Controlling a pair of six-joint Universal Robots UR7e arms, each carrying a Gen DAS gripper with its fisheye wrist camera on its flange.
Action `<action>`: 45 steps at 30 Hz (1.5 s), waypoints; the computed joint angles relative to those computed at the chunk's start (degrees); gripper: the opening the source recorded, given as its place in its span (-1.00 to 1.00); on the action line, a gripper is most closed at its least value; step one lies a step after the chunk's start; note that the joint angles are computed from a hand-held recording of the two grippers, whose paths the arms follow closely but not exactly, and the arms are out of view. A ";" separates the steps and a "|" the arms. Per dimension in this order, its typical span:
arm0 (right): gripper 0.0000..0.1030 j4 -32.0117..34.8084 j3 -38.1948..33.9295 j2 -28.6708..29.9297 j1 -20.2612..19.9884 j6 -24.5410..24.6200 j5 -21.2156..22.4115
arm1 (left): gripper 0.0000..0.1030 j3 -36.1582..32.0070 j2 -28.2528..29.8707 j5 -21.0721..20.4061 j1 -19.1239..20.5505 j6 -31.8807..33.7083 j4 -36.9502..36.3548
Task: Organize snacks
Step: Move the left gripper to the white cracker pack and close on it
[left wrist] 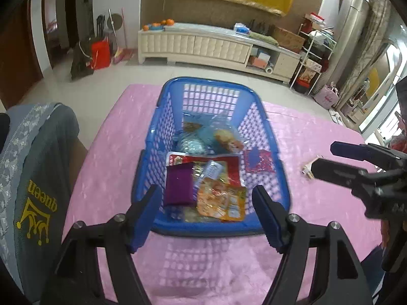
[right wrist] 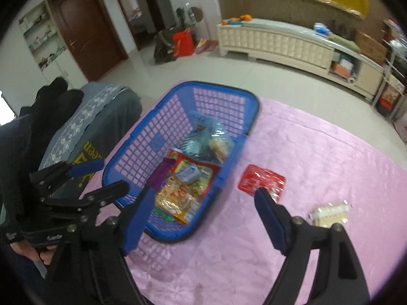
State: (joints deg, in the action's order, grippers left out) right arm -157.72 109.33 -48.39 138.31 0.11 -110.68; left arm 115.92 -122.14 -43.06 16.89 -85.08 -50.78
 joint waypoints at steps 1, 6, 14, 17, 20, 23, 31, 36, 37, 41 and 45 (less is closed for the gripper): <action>0.64 -2.28 1.97 -1.31 -0.19 0.14 -0.04 | 0.39 0.32 0.02 -0.33 -1.73 -1.90 0.94; 0.67 -9.77 8.50 -5.20 -0.98 1.67 -1.99 | 0.49 2.75 0.20 -1.52 -8.56 -9.58 2.79; 0.71 -15.52 16.20 -10.48 -1.42 1.25 -8.43 | 0.49 7.61 1.14 -3.99 -8.17 -4.36 -8.61; 0.73 -17.37 19.05 -12.32 -2.51 0.05 -8.84 | 0.49 7.99 3.35 -3.12 -6.90 -3.43 -10.66; 0.73 -18.17 20.89 -13.31 -3.90 -1.51 -10.15 | 0.49 8.93 5.17 -2.90 -6.45 -2.25 -13.77; 0.73 -18.19 21.91 -14.18 -5.76 -2.00 -11.37 | 0.49 9.99 7.80 -2.72 -4.29 4.62 -21.88; 0.73 -19.80 23.65 -15.85 -13.10 -3.28 -11.39 | 0.49 11.42 20.32 -3.10 6.23 27.97 -47.34; 0.73 -22.13 24.07 -15.29 -17.60 -4.16 -11.94 | 0.49 10.61 29.49 -4.39 12.36 39.82 -60.07; 0.73 -22.33 24.14 -15.24 -18.59 -4.08 -11.77 | 0.49 10.32 31.04 -4.92 13.51 41.67 -61.98; 0.73 -24.45 24.39 -14.60 -21.96 -4.99 -11.32 | 0.49 7.80 38.54 -6.09 17.54 48.57 -66.80; 0.73 -25.87 24.18 -13.70 -24.70 -6.13 -10.93 | 0.49 5.47 44.14 -7.22 20.66 55.35 -70.02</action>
